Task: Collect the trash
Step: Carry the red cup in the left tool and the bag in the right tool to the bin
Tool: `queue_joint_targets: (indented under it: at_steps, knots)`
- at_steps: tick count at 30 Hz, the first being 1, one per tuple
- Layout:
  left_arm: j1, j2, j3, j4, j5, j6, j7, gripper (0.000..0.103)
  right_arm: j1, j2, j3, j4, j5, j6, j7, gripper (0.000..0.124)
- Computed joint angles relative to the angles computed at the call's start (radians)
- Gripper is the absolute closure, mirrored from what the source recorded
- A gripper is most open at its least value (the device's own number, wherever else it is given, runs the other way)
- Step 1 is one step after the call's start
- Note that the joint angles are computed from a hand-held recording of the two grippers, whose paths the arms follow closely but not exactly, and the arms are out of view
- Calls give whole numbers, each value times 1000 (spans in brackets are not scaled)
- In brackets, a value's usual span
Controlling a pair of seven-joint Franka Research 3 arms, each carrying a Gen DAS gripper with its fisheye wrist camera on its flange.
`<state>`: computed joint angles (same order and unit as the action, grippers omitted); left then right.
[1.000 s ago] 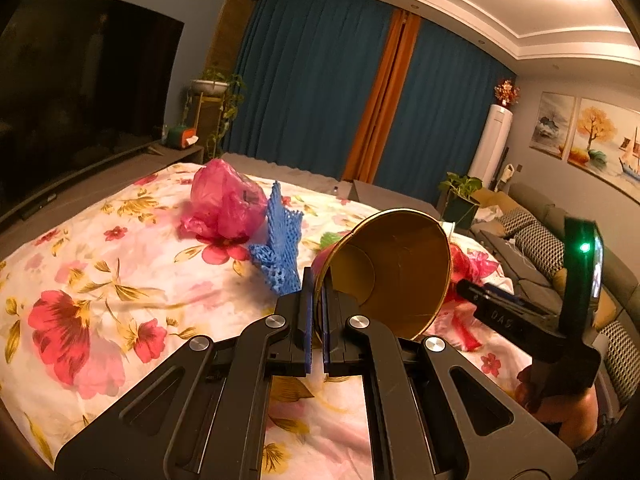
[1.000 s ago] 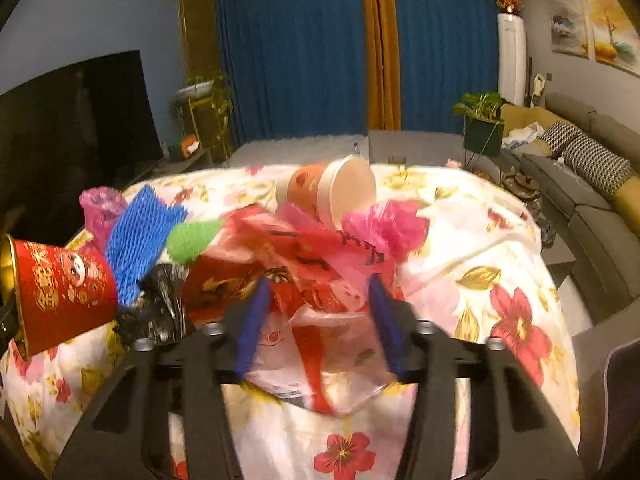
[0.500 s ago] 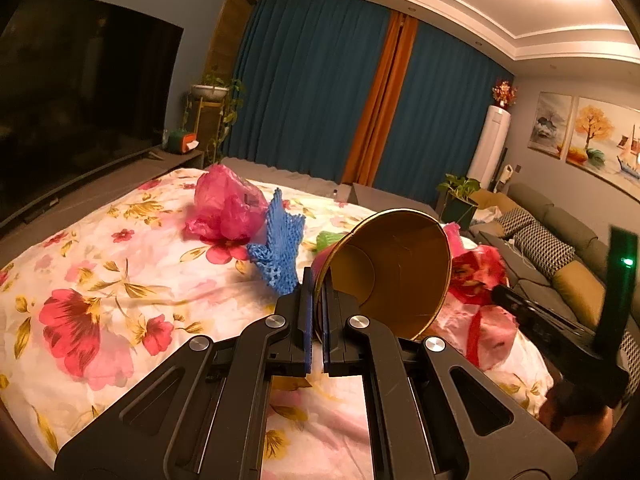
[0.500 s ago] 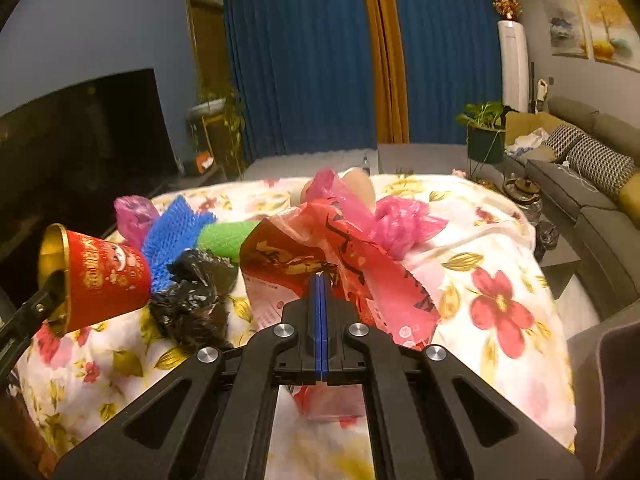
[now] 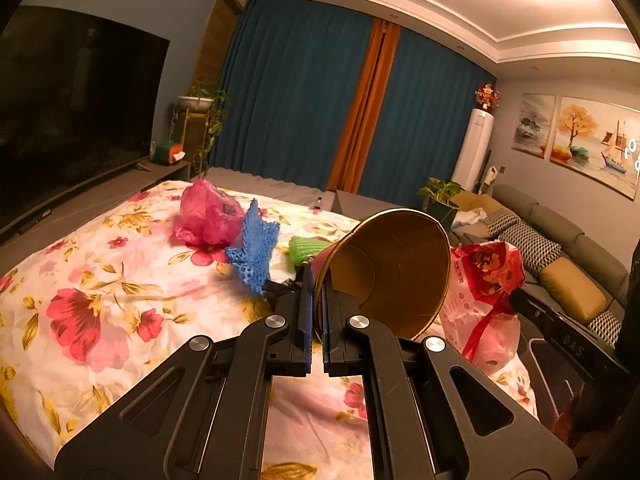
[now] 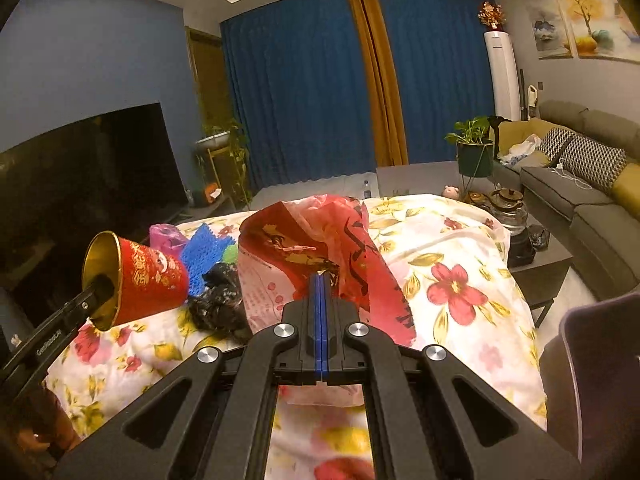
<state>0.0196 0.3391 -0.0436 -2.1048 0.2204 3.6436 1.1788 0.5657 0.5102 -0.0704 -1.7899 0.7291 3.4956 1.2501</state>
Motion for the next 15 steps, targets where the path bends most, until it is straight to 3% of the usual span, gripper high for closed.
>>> queue_joint_targets:
  at_steps: [15]
  knots:
    - [-31,-60,-11,-77,-18,45,51,101,-58,-112,101,-153,-4,125,-10,123]
